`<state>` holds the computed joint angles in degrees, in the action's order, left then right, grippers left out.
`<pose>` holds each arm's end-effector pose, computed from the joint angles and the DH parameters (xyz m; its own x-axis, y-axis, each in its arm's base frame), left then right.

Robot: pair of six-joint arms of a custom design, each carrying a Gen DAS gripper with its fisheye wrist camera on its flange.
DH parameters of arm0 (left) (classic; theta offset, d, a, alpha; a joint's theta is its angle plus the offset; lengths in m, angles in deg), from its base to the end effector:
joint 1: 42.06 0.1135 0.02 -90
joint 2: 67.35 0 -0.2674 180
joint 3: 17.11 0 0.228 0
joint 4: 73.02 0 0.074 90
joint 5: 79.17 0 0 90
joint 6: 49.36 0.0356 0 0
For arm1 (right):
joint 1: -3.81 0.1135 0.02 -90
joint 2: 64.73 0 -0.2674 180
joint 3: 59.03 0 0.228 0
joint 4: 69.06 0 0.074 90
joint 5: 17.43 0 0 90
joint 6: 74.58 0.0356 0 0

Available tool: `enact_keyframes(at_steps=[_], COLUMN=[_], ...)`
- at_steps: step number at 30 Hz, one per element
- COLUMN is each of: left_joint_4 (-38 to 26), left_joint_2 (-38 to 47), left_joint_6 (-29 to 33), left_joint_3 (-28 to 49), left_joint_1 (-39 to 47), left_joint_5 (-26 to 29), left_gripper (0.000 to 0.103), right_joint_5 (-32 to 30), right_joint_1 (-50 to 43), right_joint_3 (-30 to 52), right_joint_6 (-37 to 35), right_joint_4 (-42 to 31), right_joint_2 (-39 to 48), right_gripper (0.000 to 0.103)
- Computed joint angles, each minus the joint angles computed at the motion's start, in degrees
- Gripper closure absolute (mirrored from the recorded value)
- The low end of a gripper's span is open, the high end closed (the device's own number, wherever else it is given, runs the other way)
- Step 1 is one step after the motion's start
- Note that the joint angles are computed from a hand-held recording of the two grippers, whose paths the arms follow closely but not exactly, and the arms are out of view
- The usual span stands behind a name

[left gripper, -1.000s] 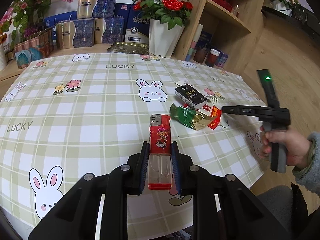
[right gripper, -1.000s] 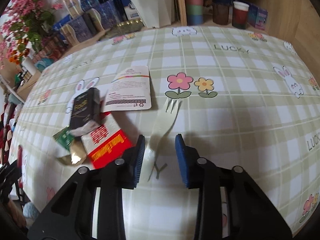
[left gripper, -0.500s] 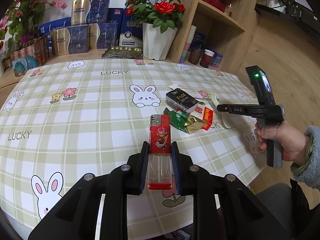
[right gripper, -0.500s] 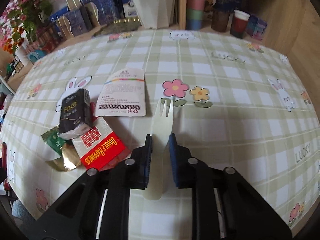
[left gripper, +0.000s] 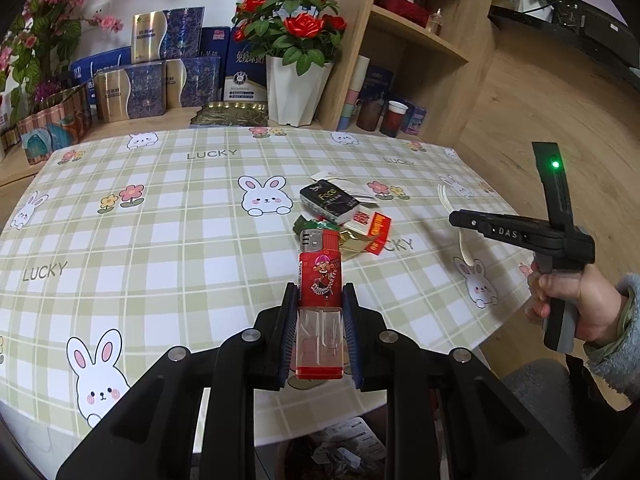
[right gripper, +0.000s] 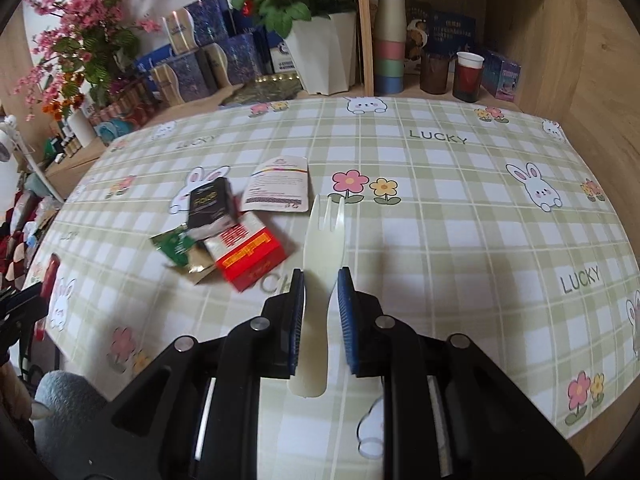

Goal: Collect trash
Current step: 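Carry the fork over the bin and open the right gripper while the left gripper carries the lighter there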

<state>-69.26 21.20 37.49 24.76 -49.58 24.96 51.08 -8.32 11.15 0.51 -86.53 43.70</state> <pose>0.2458 -0.0412 0.1410 -0.6908 0.0374 -0.7221 0.2666 0.9415 -0.2062 0.3390 -0.0595 0.1375 -0.7791 -0.0774 -0.6222 -0.2139 0.9657 0.1476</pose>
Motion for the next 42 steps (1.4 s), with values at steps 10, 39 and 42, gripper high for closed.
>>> enact_keyframes(at_steps=[10, 39, 42], left_joint_4=[-4.9, -13.6, -12.7], left_joint_2=[-10.4, -29.6, -29.3], left_joint_6=[-1.2, -4.5, -4.9], left_joint_3=[-3.9, -15.3, -16.4], left_joint_1=[-2.6, -6.7, -7.3], left_joint_5=[-1.9, -5.3, -5.4], left_gripper=[0.081, 0.081, 0.081], right_joint_5=[-5.6, -4.1, -2.5], right_joint_1=[-4.7, 4.4, 7.3], right_joint_3=[-10.1, -39.1, -38.5], right_joint_6=[-5.5, -15.7, -13.7], right_joint_4=[-0.8, 9.2, 11.7], right_joint_2=[-9.8, -12.2, -5.4], right_gripper=[0.083, 0.083, 0.083])
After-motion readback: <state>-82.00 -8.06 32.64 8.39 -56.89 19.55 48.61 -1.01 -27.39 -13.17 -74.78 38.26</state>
